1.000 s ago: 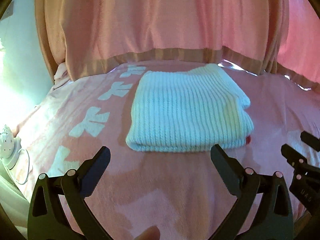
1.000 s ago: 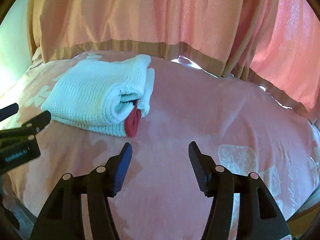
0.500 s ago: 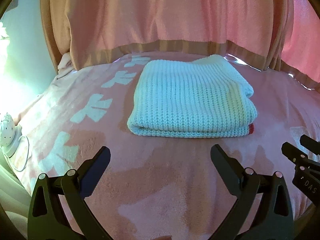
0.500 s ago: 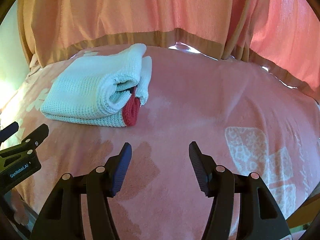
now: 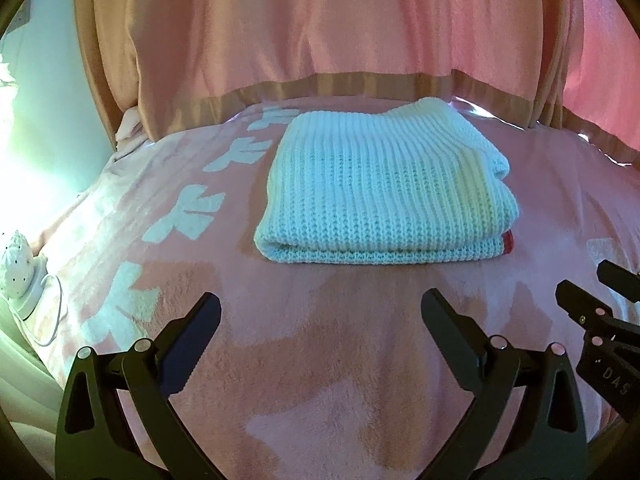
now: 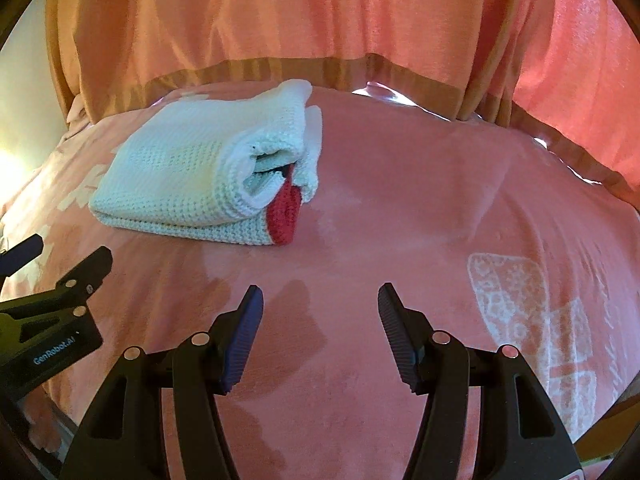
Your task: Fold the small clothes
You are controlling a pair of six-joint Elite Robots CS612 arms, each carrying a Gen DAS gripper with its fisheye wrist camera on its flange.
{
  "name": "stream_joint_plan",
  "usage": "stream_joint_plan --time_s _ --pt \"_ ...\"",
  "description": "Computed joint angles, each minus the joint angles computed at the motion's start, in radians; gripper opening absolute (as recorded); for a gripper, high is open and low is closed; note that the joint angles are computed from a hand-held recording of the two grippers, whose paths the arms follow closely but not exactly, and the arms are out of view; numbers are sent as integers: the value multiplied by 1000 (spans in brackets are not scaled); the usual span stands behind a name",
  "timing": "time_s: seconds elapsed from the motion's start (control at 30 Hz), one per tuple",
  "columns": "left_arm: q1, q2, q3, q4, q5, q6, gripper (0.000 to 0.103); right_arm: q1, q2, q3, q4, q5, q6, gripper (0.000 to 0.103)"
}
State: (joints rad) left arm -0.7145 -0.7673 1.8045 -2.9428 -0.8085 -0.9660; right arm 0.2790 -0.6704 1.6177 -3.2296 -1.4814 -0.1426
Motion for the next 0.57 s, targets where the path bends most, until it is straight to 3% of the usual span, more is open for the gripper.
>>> stream_joint_plan --time_s 0.57 --pt "3 5 -4 -8 -33 15 98 8 0 5 -6 -5 9 59"
